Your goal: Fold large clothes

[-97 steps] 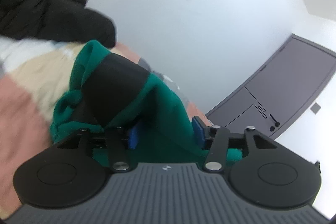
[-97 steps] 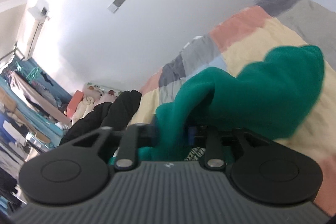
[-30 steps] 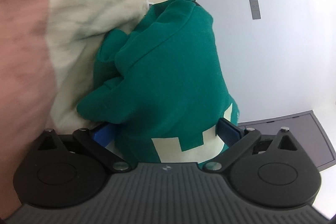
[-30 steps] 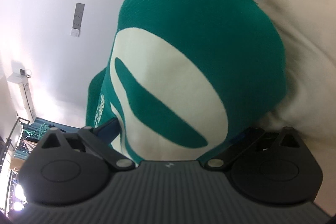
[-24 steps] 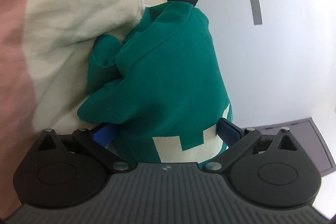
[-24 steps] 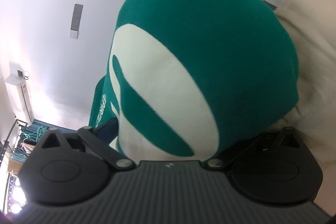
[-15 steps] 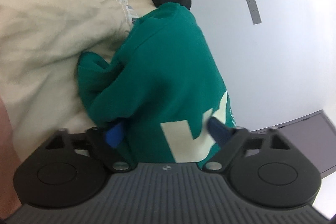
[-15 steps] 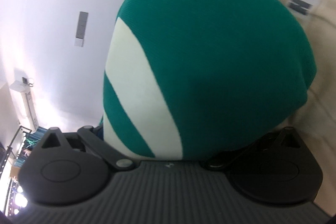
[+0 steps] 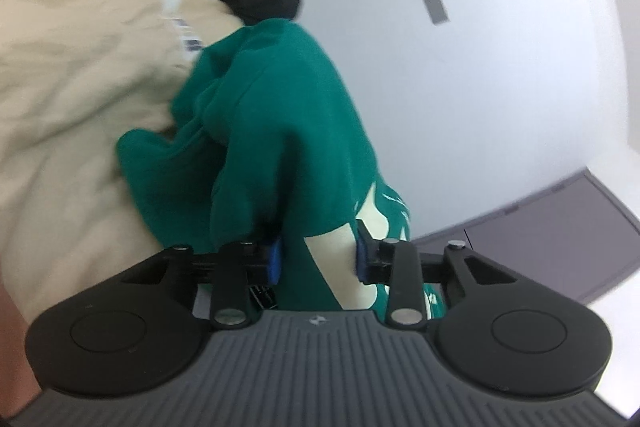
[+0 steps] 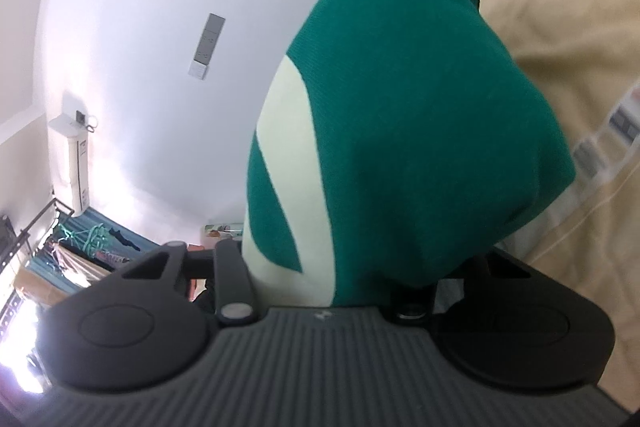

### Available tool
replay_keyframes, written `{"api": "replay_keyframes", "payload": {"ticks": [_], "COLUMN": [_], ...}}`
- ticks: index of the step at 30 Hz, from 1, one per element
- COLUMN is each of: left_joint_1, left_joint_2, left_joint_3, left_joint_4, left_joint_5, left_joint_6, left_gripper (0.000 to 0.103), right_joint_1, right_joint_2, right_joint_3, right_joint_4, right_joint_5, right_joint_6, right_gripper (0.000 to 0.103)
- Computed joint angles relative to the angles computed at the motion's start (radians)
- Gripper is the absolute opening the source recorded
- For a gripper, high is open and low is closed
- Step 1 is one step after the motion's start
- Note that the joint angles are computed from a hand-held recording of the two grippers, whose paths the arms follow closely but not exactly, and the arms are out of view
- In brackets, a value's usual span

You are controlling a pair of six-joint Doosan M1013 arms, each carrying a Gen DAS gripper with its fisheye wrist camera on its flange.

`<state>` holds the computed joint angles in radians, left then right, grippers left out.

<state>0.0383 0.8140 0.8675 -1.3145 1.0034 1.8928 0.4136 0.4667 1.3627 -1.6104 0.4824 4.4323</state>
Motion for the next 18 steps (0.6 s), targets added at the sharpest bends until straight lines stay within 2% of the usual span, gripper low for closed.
{"api": "replay_keyframes", "payload": {"ticks": [3,8,13,18], "left_joint_1": [-0.005,-0.037,-0.092,-0.160], "left_joint_2": [-0.012,-0.046,-0.085,-0.124], "left_joint_3": [0.010,0.046,0.099,0.148], "left_joint_4": [-0.034,-0.049,-0.095,-0.129], "left_joint_5": [0.050,0.110,0.162,0.185], "left_joint_6": [0.046,0.087,0.119,0.165], "left_gripper": [0.032,0.030,0.029,0.029], "right_joint_1": [0.003,0.011,0.013,0.019], "right_joint_2": [-0.036,-0.125,-0.214,-0.335], "right_joint_3": [0.028,0.105,0.170,0.304], "right_joint_4": [-0.001,-0.008,0.019,-0.029], "right_joint_5": [0.028,0.111,0.207,0.300], "right_joint_6": [-0.023,-0.073,-0.161,-0.099], "right_gripper": [0.050,0.050,0.050,0.050]}}
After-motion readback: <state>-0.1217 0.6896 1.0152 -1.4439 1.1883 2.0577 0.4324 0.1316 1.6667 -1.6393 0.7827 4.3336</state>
